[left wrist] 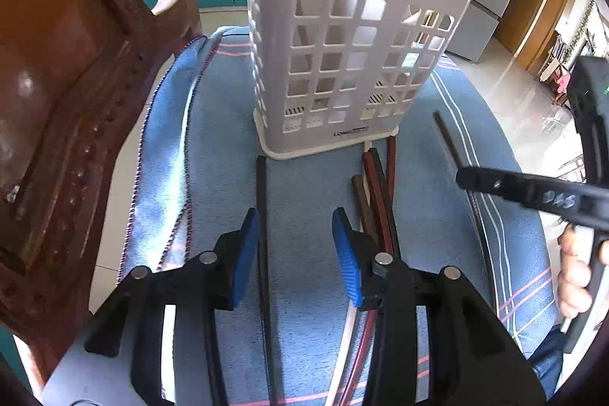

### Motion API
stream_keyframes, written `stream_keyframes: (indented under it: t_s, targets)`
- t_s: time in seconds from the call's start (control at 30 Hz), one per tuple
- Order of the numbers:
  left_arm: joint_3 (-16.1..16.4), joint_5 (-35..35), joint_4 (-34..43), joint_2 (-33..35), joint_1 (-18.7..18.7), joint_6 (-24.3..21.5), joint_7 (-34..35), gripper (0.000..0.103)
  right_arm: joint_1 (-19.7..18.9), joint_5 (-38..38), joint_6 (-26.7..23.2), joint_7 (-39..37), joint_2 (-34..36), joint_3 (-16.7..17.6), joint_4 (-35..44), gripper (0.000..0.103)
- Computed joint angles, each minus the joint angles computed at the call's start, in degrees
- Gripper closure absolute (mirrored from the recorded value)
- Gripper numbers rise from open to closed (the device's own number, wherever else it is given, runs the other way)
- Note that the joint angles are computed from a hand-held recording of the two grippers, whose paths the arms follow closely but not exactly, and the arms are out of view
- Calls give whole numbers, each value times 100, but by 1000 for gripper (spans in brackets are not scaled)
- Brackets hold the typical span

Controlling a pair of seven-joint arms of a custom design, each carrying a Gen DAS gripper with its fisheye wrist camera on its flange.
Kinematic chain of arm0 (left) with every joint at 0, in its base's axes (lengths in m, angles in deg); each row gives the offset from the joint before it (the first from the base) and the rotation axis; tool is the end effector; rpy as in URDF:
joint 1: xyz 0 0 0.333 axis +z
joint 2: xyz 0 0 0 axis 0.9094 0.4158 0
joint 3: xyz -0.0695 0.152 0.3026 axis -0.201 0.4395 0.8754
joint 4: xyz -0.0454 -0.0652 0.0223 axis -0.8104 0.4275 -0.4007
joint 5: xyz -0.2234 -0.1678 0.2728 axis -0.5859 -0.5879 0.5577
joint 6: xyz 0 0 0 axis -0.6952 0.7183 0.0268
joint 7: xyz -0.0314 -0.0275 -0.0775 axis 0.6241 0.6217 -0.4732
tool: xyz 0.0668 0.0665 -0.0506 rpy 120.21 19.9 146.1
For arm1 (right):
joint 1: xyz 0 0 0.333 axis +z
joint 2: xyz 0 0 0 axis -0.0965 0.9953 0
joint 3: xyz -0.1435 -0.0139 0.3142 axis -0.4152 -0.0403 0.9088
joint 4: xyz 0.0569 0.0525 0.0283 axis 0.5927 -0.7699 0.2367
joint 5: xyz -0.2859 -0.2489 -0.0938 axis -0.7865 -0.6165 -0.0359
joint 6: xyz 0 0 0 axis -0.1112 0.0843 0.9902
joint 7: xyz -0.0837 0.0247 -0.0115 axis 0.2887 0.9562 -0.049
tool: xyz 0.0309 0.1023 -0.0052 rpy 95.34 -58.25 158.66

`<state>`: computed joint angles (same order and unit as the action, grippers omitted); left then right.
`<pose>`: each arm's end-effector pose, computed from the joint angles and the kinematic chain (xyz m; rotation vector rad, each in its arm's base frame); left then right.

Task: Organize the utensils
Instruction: 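Grasp a light wooden chopstick from the pile with the right tool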

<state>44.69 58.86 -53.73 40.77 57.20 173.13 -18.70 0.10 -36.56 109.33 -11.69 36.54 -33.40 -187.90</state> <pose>0.5620 -0.2255 0.3960 -1.9108 1.9516 -0.6965 0.6115 0.0649 0.4016 -1.8825 1.6726 0.0780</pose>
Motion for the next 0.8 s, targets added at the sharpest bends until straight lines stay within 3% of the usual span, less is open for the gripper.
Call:
stream_keyframes:
  t_s: [0.13, 0.23, 0.33, 0.47, 0.53, 0.67, 0.73, 0.8]
  targets:
    - [23, 49, 52, 29, -38, -69, -78, 57, 131, -422, 326, 320, 21, -80, 17, 90]
    - [20, 44, 81, 58, -35, -112, -100, 57, 96, -468, 297, 394, 31, -68, 1, 90]
    - [32, 78, 145, 120, -63, -154, -158, 57, 260, -1096, 521, 934, 73, -170, 52, 90]
    - [47, 140, 223, 220, -89, -192, -200, 57, 295, -1457, 619, 1045, 101, -152, 5, 90]
    - [51, 152, 242, 244, -79, -212, -202, 56, 493, -2065, 758, 1437, 201, -327, -5, 90]
    - [57, 175, 233, 239, -62, -240, -207, 54, 407, -2141, 902, 1492, 228, -262, -28, 90]
    - [60, 183, 221, 229, -57, -257, -209, 52, 663, -2938, 1075, 2127, 229, -559, -109, 92]
    - [60, 181, 215, 229, -44, -263, -200, 52, 435, -2587, 983, 1878, 235, -358, -67, 92]
